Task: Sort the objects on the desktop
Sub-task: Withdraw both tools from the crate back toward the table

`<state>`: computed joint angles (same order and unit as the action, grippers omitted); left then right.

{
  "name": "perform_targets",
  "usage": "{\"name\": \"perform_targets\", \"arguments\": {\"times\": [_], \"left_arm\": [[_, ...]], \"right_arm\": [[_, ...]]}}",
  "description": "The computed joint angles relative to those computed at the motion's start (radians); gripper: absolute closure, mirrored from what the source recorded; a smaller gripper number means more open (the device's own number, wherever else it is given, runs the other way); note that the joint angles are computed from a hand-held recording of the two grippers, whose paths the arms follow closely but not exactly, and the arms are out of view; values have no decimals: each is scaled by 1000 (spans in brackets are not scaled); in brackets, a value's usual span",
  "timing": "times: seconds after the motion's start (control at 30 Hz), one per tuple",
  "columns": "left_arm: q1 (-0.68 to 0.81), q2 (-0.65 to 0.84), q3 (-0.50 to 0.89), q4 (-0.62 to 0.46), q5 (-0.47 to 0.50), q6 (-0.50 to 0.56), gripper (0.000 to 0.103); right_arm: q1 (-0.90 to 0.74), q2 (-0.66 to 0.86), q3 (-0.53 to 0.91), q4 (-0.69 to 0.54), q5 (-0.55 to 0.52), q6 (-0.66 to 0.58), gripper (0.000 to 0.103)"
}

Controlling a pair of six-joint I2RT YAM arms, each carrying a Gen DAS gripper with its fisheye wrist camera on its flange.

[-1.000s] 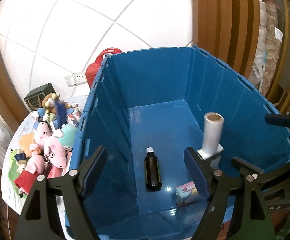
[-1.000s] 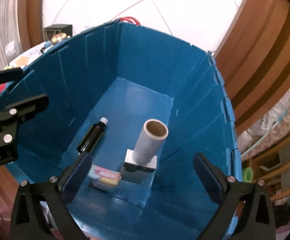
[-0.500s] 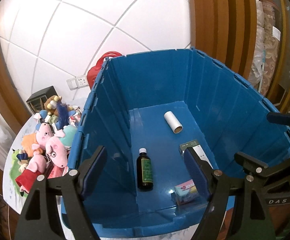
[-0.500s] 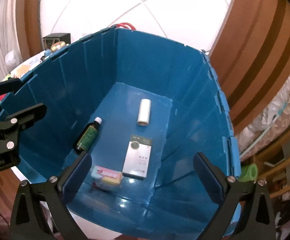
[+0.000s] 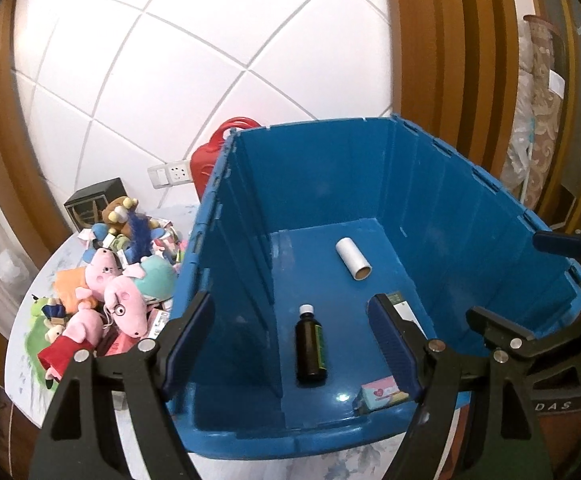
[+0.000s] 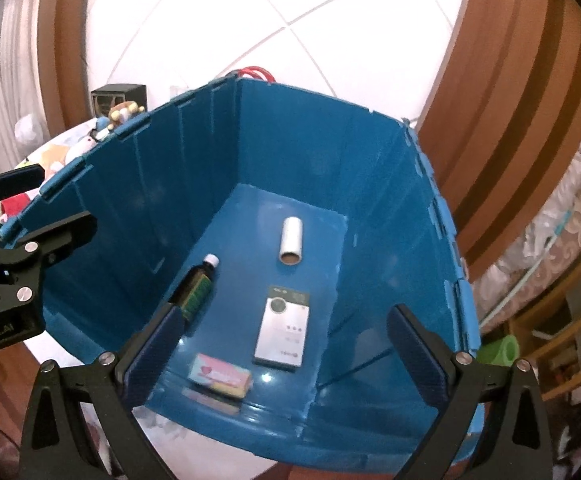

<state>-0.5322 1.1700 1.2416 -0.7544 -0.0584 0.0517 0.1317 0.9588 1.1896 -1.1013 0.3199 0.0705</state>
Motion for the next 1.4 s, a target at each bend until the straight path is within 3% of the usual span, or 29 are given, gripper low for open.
{"name": "perform_targets", "arguments": {"times": [0.2, 0.4, 0.6, 0.73, 0.83, 1.0, 1.13, 1.4], "left_arm": [[154, -48, 2, -10, 130, 58, 24], [406, -72, 11, -32, 334, 190, 24], [761, -28, 53, -83, 605, 407, 24], [1000, 88, 129, -168, 776, 601, 24], [1139, 198, 197, -220, 850, 724, 24], [1281, 390, 312, -267, 884, 876, 24], [1352, 543, 406, -278, 862, 923, 24], [1392, 738, 496, -171, 753, 844, 24]], "right_arm": [[135, 42, 56, -35, 100, 101, 0], [397, 151, 173, -136, 313, 325, 0], [646, 343, 338, -268, 475, 604, 0], [792, 528, 501, -349, 555, 786, 0], [859, 636, 595, -347, 575, 851, 0], [930, 833, 751, -325, 575, 927, 0], [947, 937, 798, -244, 519, 929, 0], [915, 1088, 823, -93, 392, 841, 0]]}}
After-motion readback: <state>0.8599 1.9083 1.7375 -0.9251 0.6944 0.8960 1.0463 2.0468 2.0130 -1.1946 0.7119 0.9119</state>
